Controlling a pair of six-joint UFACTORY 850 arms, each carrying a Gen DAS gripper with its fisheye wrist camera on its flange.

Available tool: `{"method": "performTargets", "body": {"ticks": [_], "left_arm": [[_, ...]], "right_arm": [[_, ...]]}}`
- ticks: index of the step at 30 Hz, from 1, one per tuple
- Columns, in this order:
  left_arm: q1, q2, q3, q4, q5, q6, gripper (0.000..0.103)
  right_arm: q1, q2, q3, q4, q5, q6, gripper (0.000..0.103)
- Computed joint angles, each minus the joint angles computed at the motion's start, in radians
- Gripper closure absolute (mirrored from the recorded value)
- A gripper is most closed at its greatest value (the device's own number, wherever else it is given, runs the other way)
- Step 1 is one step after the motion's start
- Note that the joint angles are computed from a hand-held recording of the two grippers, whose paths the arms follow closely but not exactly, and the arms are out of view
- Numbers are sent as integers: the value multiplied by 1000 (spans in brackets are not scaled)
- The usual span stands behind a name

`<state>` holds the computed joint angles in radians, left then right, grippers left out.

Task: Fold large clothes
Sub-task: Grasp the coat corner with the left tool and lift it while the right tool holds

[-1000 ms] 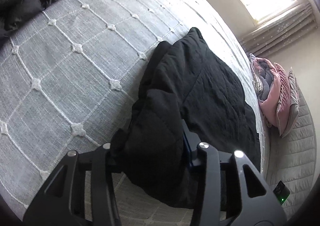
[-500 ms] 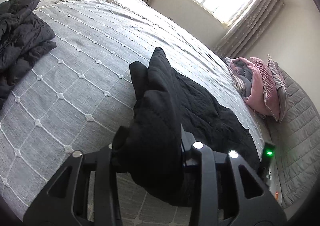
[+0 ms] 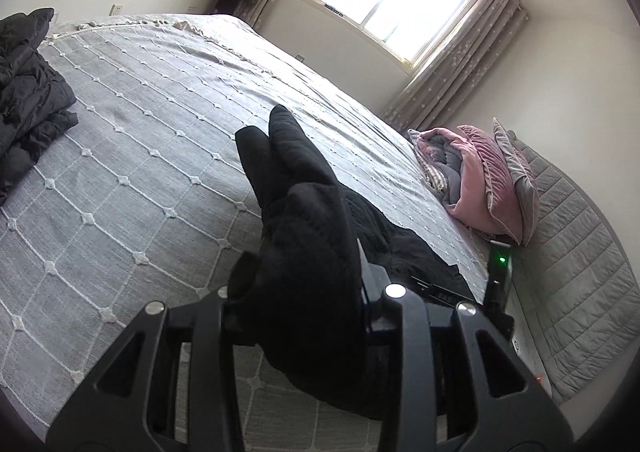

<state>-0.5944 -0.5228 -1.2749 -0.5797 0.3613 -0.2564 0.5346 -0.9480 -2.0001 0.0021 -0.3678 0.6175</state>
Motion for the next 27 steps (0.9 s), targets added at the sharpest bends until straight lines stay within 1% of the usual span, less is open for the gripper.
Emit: {"method": "performTargets", "body": {"ticks": [2,3,4,5,8,10,11,13,14,16,19,21,23,24,25,26,27], "left_arm": [[3,2,6,49,8,-52,67],[4,3,9,70,13,-73,67],[3,2,8,75,17,-75,67],[0,-1,4,49,19,-45,67],[-4,-1,2,51,31,-32,67],[-3,1,3,56,33,-31,67],[-2,1,3,54,28,-30,67],[4,2,8,90,24,-82,67],[7,2,10,109,20,-111,67],[11,1,10,139,18,-150,67],[4,3,9,105,23,-103,67],[-3,5,10,78,31,-61,67],[-6,6,11,88,36,-63,67],[-7,5,9,94,34,-66,67],[-11,2,3,64,32,-33,67],[-16,2,1,28,36,2,67],[-16,4,3,33,40,-4,67]], "right_arm": [[-16,-89,-117,108,-70,-41,95],[-19,-119,-145,125,-70,-29,96],[-17,-120,-130,101,-29,2,96],[-16,-121,-127,84,-17,22,96],[-16,-122,-135,76,-33,22,96],[-22,-118,-136,129,-35,-17,95],[-27,-96,-108,175,-35,-36,95],[-25,-15,4,235,18,-87,91],[-21,16,43,241,23,-115,91],[-7,64,97,210,2,-114,91],[12,133,190,258,-17,-188,91],[26,173,257,287,-6,-238,91],[39,165,280,293,4,-258,91],[44,170,308,293,38,-265,92],[49,164,315,272,63,-250,92],[57,162,312,229,66,-215,92],[58,162,305,221,54,-217,92]]}}
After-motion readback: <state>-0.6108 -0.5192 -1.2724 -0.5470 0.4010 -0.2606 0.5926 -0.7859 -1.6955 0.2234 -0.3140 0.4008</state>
